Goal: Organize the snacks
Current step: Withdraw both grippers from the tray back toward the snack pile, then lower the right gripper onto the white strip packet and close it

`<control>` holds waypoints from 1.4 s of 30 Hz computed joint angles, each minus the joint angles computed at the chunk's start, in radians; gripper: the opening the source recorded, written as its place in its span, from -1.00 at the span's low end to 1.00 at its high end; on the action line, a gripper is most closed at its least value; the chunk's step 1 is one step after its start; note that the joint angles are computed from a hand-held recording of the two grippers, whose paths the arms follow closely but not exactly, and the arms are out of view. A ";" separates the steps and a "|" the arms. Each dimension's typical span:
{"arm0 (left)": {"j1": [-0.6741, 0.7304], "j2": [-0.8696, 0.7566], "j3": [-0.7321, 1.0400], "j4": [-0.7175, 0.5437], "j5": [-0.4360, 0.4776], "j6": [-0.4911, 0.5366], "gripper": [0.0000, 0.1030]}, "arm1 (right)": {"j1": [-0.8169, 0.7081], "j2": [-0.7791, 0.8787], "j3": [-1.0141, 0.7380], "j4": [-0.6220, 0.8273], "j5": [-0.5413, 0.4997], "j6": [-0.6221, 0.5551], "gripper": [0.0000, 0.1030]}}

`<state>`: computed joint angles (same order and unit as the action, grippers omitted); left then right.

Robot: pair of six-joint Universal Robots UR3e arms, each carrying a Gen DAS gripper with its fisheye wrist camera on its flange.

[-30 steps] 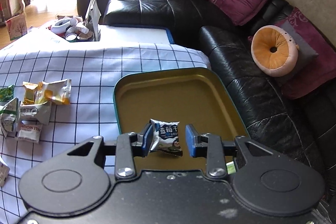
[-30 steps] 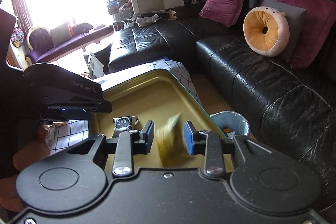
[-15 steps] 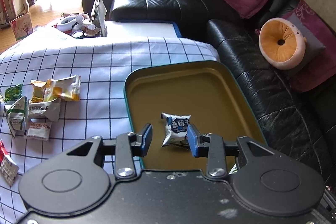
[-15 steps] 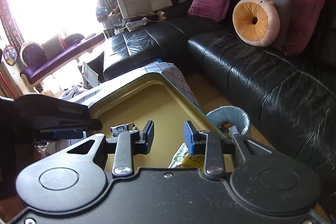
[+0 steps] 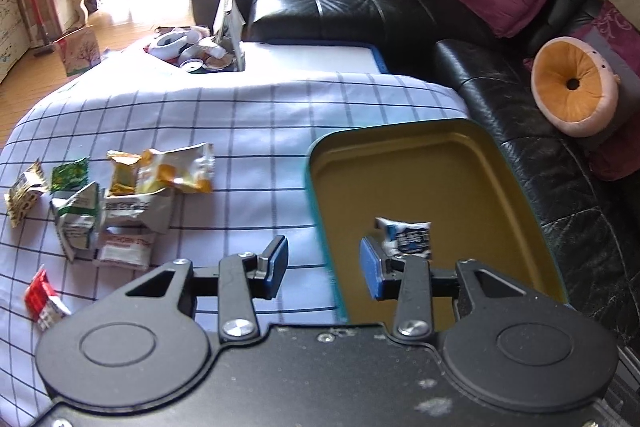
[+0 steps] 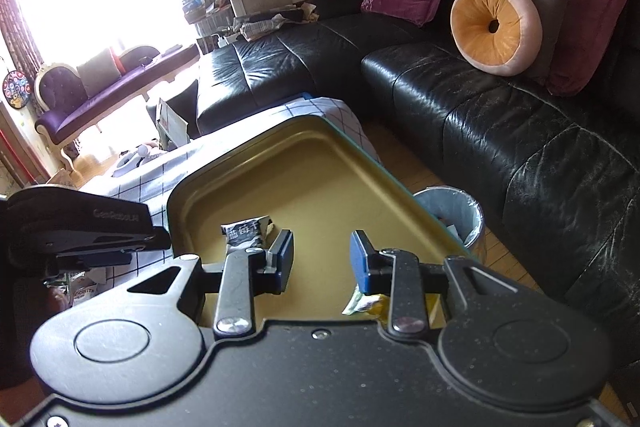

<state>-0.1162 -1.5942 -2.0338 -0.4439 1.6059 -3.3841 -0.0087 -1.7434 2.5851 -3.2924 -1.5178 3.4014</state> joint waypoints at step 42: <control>0.891 0.232 -0.235 -0.092 -0.170 0.415 -0.22 | 0.540 0.585 -0.569 0.030 -0.131 0.181 -0.19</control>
<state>0.7751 -1.3618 -2.2692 -0.5361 1.4355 -2.9695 0.5315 -1.1581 2.0164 -3.2621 -1.6492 3.5828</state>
